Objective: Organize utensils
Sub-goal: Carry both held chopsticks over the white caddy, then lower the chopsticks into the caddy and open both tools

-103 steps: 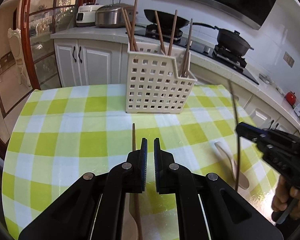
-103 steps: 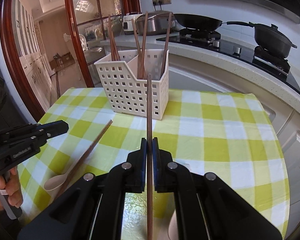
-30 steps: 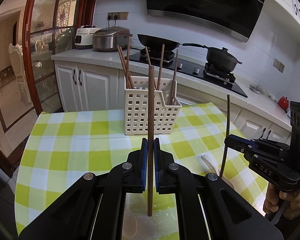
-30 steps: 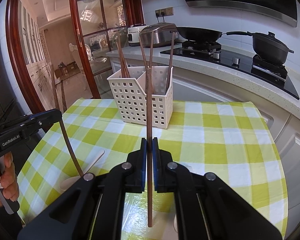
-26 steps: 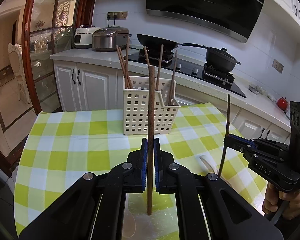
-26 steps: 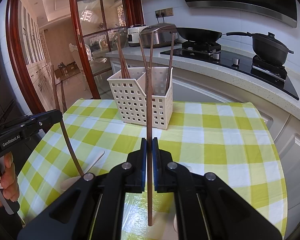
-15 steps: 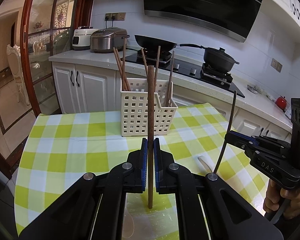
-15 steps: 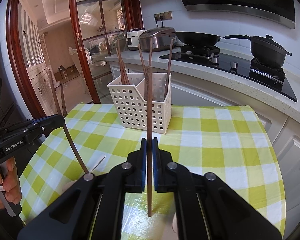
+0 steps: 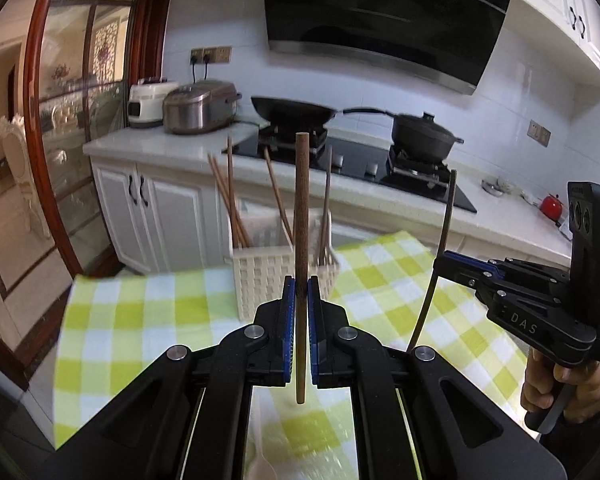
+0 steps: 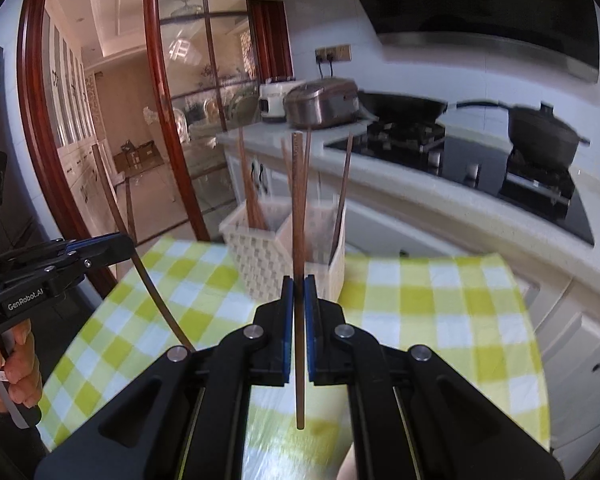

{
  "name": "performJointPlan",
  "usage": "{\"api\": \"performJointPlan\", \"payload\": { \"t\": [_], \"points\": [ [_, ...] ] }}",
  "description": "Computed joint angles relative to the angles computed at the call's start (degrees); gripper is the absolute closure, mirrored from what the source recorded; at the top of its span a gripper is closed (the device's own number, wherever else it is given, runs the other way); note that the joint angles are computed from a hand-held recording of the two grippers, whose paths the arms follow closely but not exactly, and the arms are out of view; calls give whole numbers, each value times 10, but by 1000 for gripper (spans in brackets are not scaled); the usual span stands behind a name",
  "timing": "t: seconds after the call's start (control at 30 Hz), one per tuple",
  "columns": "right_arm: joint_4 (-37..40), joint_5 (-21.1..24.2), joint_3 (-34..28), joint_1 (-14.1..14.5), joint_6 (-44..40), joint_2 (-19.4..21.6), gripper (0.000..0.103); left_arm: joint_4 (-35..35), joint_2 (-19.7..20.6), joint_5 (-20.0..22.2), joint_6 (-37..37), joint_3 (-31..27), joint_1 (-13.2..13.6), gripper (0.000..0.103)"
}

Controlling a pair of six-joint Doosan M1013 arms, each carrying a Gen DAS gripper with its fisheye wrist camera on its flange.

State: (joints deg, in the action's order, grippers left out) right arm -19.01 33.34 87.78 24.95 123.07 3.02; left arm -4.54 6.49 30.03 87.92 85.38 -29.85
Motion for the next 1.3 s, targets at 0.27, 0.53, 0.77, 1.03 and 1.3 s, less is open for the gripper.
{"api": "performJointPlan", "payload": {
  "t": [0.27,0.53,0.77,1.03,1.3],
  "points": [
    [-14,10,-94,-18,-10,45,97,52,44,40,-12,-113,2,98],
    [-27,20,-160,-31,-7,92,97,109,95,67,-42,-205,2,98],
    [-36,29,-179,-35,4,120,97,100,132,96,-40,-239,9,98],
    [-36,28,-180,-33,12,137,97,85,146,101,-31,-236,15,98],
    [-19,31,-178,-35,5,149,97,90,154,109,-36,-235,15,98]
  ]
}}
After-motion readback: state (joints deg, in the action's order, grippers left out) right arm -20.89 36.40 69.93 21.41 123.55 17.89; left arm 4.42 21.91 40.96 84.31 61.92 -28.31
